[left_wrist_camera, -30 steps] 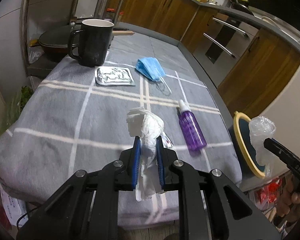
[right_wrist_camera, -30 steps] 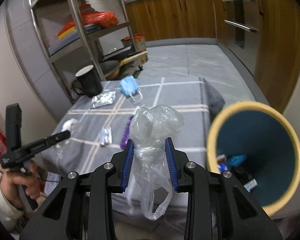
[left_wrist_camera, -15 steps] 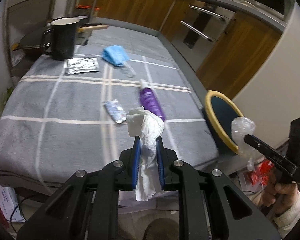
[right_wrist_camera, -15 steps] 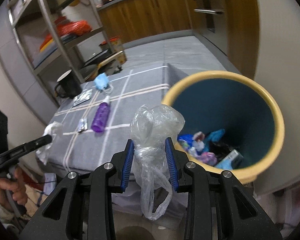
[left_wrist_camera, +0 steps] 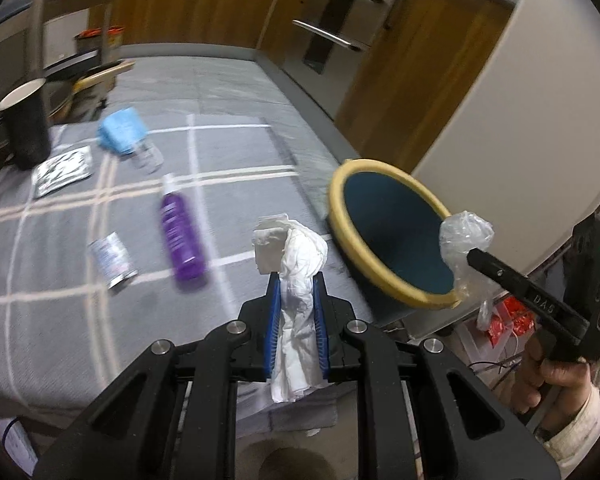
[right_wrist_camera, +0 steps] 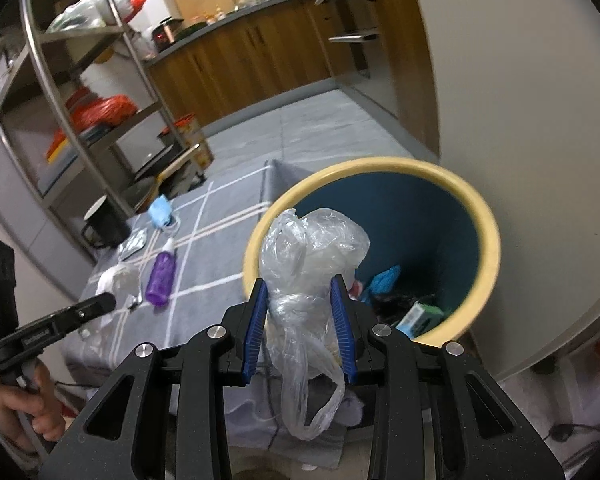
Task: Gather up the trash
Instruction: 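Carry the tissue and plastic bag over the bin with both grippers, then open both grippers over the bin to drop the tissue and plastic bag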
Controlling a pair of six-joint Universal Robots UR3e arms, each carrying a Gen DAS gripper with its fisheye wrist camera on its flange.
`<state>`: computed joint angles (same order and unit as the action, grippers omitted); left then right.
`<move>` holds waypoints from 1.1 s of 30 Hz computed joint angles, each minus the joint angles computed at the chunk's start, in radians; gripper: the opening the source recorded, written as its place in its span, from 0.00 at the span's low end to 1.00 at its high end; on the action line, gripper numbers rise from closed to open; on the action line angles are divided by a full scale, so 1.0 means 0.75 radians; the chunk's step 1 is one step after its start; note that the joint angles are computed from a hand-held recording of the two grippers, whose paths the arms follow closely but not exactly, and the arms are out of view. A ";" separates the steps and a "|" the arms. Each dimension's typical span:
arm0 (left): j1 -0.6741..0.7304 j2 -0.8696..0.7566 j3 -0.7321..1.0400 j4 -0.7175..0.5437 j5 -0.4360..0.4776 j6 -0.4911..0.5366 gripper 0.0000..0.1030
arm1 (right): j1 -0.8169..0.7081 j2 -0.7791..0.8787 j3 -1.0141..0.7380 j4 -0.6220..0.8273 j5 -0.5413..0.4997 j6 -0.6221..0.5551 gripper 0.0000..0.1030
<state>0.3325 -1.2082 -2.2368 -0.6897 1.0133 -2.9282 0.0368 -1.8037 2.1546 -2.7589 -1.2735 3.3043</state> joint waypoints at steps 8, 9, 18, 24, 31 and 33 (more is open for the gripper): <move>-0.366 -0.404 0.315 0.223 0.103 -0.243 0.14 | -0.120 -0.043 0.004 0.014 0.038 -0.036 0.33; -0.397 -0.440 0.349 0.235 0.111 -0.264 0.14 | -0.136 -0.044 0.011 0.005 0.046 -0.036 0.33; -0.584 -0.748 0.646 0.240 0.168 -0.354 0.14 | -0.222 -0.002 0.099 -0.136 0.120 -0.002 0.33; -0.626 -0.924 0.822 0.179 0.204 -0.382 0.14 | -0.199 0.102 0.052 -0.185 0.093 0.005 0.33; -0.638 -1.051 0.964 0.102 0.230 -0.365 0.14 | -0.157 0.216 -0.004 -0.220 0.027 0.016 0.33; -0.642 -1.074 0.991 0.090 0.239 -0.366 0.18 | -0.157 0.230 -0.007 -0.222 0.023 0.020 0.37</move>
<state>-0.1489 -2.0134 -1.4937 -0.6221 1.1928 -3.2025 -0.0808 -1.6313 2.1492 -2.9256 -1.2559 3.3197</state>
